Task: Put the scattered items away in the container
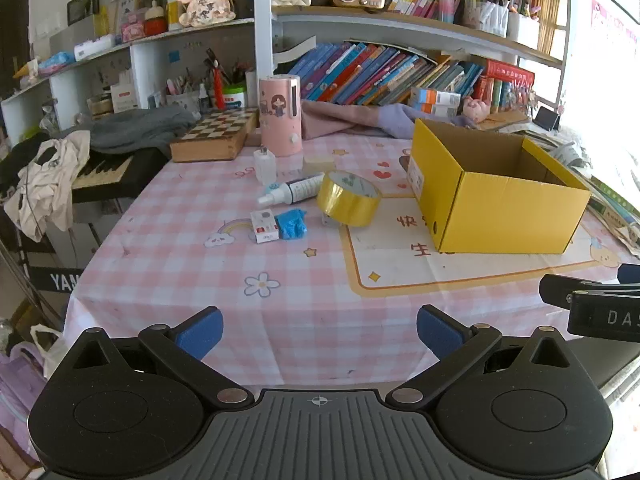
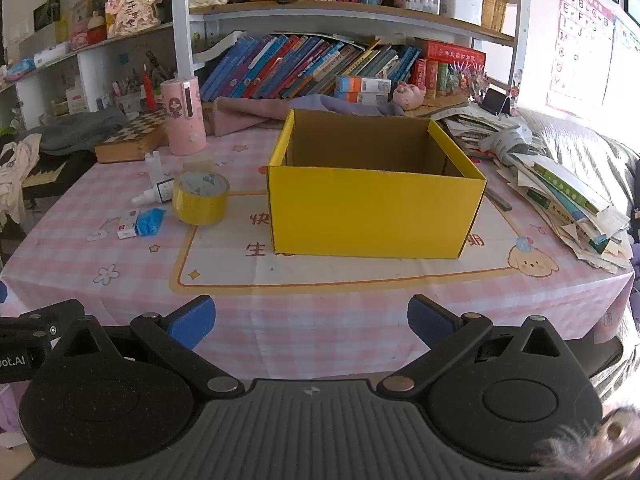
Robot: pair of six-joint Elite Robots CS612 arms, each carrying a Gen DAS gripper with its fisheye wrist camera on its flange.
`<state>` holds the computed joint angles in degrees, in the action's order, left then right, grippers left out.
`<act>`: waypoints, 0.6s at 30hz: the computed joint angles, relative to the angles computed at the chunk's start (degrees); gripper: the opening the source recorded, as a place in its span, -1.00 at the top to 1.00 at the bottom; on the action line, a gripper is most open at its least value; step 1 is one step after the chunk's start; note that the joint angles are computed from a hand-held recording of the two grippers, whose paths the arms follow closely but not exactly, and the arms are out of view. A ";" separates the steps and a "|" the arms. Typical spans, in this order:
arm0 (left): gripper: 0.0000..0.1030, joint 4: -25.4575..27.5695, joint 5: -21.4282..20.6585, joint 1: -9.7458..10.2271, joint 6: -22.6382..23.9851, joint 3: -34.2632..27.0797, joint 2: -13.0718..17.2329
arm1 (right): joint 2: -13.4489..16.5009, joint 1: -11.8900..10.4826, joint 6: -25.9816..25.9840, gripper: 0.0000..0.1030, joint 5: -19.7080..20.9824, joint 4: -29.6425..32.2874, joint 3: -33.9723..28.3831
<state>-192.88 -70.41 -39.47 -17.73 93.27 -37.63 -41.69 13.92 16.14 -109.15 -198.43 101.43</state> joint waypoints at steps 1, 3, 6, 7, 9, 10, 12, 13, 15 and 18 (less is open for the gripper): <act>-1.00 0.11 -0.01 -0.01 -0.02 -0.03 0.00 | 0.00 -0.03 0.11 -1.00 0.00 0.09 0.01; -1.00 0.28 -0.07 0.00 -0.05 -0.10 0.02 | -0.02 -0.15 0.25 -1.00 0.10 0.21 0.09; -1.00 0.40 -0.09 -0.03 -0.01 -0.15 0.06 | 0.01 -0.22 0.34 -1.00 0.09 0.23 0.10; -1.00 0.43 -0.09 -0.03 0.04 -0.16 0.06 | 0.02 -0.24 0.32 -1.00 0.10 0.20 0.09; -1.00 0.52 -0.14 -0.02 0.13 -0.25 0.10 | 0.00 -0.25 0.28 -1.00 0.16 0.22 0.09; -1.00 0.60 -0.17 -0.02 0.15 -0.30 0.10 | 0.00 -0.25 0.28 -1.00 0.16 0.22 0.09; -1.00 0.69 -0.21 0.00 0.16 -0.34 0.09 | 0.02 -0.24 0.30 -1.00 0.14 0.21 0.07; -1.00 0.75 -0.20 0.00 0.13 -0.34 0.09 | 0.02 -0.25 0.30 -1.00 0.16 0.22 0.07; -1.00 0.82 -0.21 0.01 0.14 -0.36 0.10 | 0.01 -0.24 0.34 -1.00 0.16 0.33 0.05; -1.00 0.73 -0.24 0.01 0.13 -0.37 0.12 | 0.04 -0.29 0.30 -1.00 0.22 0.29 0.05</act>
<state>-192.15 -70.65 -39.46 -17.60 92.89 -37.51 -41.65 13.63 16.44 -108.92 -198.14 101.47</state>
